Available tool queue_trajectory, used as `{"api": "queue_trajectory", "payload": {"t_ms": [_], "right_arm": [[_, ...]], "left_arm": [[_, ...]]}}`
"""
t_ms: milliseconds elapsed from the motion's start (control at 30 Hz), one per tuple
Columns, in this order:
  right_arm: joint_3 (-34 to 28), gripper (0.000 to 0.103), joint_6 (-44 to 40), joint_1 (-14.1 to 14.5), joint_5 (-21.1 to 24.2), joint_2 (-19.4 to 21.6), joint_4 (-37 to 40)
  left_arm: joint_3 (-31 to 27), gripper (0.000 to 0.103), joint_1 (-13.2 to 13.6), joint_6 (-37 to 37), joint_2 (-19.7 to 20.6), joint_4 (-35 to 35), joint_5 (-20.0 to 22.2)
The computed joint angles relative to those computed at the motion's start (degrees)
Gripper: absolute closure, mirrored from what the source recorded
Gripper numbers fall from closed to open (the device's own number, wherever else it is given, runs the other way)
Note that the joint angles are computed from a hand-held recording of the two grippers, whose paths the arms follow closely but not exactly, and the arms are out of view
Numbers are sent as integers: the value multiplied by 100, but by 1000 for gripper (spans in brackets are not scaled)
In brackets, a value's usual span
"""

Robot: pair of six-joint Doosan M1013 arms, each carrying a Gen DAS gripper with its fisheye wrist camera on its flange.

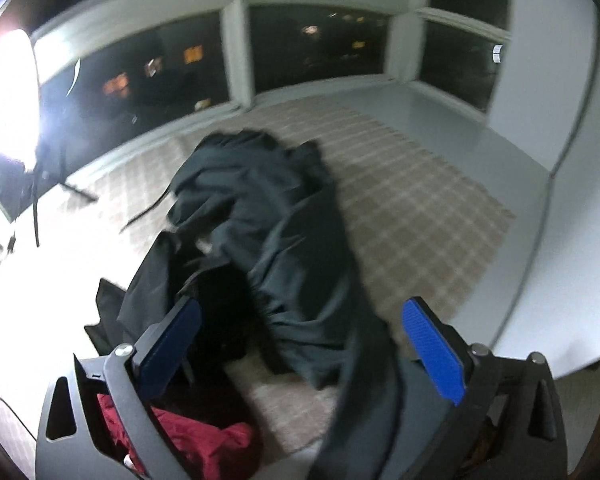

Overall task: Fold clothes
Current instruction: 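Lower both open tools over the dark grey sweatpants beside the red hoodie, then grasp the sweatpants waistband with the right tool and lift it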

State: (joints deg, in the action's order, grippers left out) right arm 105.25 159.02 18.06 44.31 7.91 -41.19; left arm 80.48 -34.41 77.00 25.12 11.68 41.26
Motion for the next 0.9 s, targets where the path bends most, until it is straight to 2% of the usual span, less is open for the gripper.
{"api": "queue_trajectory", "payload": {"t_ms": [100,267,400,500,633,767,900], "right_arm": [[-145,19,-584,-80,-261,196,608],[-297,19,-1134,-151,-534,427,1305],[-373,19,-1665,-77,-474,500,1590],[-439,19,-1727,7,-110,585,1374],[-420,19,-1360,-99,37,617,1383],[-525,19,-807,-155,494,727,736],[-721,19,-585,-324,830,889,418]], "left_arm": [[-3,1,21,-14,14,-11,33],[8,1,58,-96,21,26,65],[34,1,94,-169,29,67,90],[19,1,124,-153,68,-30,126],[-12,1,129,-14,109,-181,162],[6,1,107,50,84,-104,119],[14,1,143,-38,64,-76,124]]}}
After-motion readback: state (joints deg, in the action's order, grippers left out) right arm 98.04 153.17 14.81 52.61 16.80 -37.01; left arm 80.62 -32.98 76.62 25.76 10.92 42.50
